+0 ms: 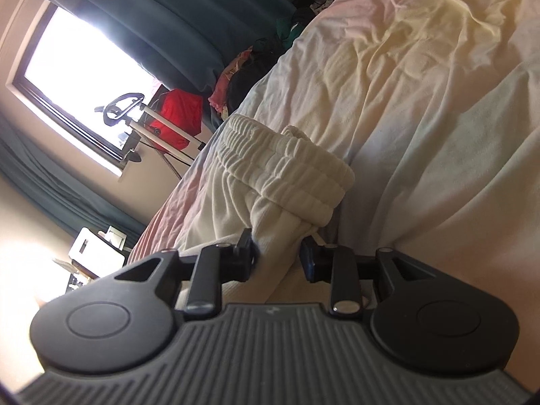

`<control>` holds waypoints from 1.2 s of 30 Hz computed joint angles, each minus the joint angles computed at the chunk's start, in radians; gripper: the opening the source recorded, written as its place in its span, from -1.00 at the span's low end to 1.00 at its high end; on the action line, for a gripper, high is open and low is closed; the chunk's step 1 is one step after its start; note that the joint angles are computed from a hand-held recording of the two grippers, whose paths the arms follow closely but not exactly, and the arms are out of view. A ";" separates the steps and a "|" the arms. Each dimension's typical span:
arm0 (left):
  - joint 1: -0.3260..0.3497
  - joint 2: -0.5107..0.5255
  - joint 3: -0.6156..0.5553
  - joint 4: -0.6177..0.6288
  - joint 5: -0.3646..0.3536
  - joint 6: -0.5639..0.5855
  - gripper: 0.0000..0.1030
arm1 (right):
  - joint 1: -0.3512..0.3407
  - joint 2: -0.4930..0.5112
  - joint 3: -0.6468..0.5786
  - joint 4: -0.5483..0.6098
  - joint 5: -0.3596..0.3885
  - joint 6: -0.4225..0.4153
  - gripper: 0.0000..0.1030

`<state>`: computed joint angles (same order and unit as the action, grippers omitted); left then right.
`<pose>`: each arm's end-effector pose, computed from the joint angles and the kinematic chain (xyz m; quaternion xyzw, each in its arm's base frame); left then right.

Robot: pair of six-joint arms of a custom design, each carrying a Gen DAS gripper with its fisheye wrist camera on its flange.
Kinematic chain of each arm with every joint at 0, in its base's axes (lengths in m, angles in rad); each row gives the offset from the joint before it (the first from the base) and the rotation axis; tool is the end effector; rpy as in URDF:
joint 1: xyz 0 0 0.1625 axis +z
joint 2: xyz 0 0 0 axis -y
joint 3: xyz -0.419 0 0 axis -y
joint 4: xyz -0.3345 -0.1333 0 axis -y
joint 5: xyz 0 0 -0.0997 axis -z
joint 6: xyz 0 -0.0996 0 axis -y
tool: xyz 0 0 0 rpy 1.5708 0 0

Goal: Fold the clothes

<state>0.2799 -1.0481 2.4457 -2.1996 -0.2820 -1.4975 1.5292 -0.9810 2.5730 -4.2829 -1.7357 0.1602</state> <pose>-0.2435 -0.3082 0.1068 0.1476 0.7604 -0.4956 0.3930 0.1020 -0.3624 0.2232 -0.1286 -0.8356 0.5326 0.0383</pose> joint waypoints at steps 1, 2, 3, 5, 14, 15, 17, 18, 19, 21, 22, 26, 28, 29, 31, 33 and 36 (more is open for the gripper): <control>0.004 -0.003 0.002 -0.010 -0.005 0.002 0.99 | 0.003 0.000 -0.002 0.005 -0.007 -0.002 -0.29; 0.008 -0.007 0.005 -0.028 -0.010 0.008 1.00 | 0.004 -0.001 -0.005 0.014 -0.013 0.000 -0.24; 0.012 -0.010 0.011 -0.057 -0.015 0.018 1.00 | 0.006 -0.001 -0.007 0.022 -0.020 0.001 -0.10; 0.016 -0.015 0.021 -0.098 -0.024 0.029 1.00 | 0.008 -0.003 -0.012 0.039 -0.033 0.005 0.32; 0.023 -0.021 0.024 -0.123 -0.039 0.032 1.00 | -0.060 0.024 -0.011 0.018 0.112 0.067 0.62; 0.025 -0.022 0.028 -0.145 -0.044 0.041 1.00 | -0.067 0.024 -0.011 0.018 0.121 0.071 0.63; 0.027 -0.022 0.030 -0.156 -0.048 0.045 1.00 | -0.077 0.023 -0.016 0.044 0.123 0.068 0.63; 0.027 -0.021 0.029 -0.150 -0.047 0.043 1.00 | -0.081 0.022 -0.020 0.061 0.121 0.065 0.64; 0.026 -0.021 0.026 -0.137 -0.047 0.037 1.00 | -0.084 0.022 -0.023 0.076 0.122 0.066 0.65; 0.026 -0.020 0.023 -0.122 -0.047 0.028 1.00 | -0.089 0.021 -0.027 0.097 0.126 0.072 0.65; 0.026 -0.021 0.020 -0.110 -0.048 0.018 1.00 | -0.087 0.017 -0.027 0.100 0.130 0.073 0.66; 0.029 -0.029 0.007 -0.049 -0.050 -0.038 1.00 | -0.096 0.034 0.010 -0.058 0.240 0.079 0.67; 0.033 -0.039 0.003 -0.020 -0.052 -0.079 1.00 | -0.122 0.045 0.033 -0.161 0.357 0.090 0.67; 0.036 -0.045 0.001 -0.011 -0.054 -0.096 1.00 | -0.133 0.049 0.039 -0.195 0.407 0.087 0.67; 0.039 -0.049 0.001 -0.011 -0.057 -0.102 1.00 | -0.140 0.044 0.037 -0.201 0.454 0.075 0.66; 0.040 -0.047 0.002 -0.021 -0.058 -0.092 1.00 | -0.124 0.021 0.024 -0.120 0.408 0.073 0.66; 0.040 -0.043 -0.001 -0.015 -0.055 -0.089 1.00 | -0.074 0.004 -0.003 -0.011 0.240 0.057 0.65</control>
<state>0.3195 -1.0911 2.4447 -2.2144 -0.3369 -1.5863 1.4554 -0.9771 2.5701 -4.2940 -1.4954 0.2173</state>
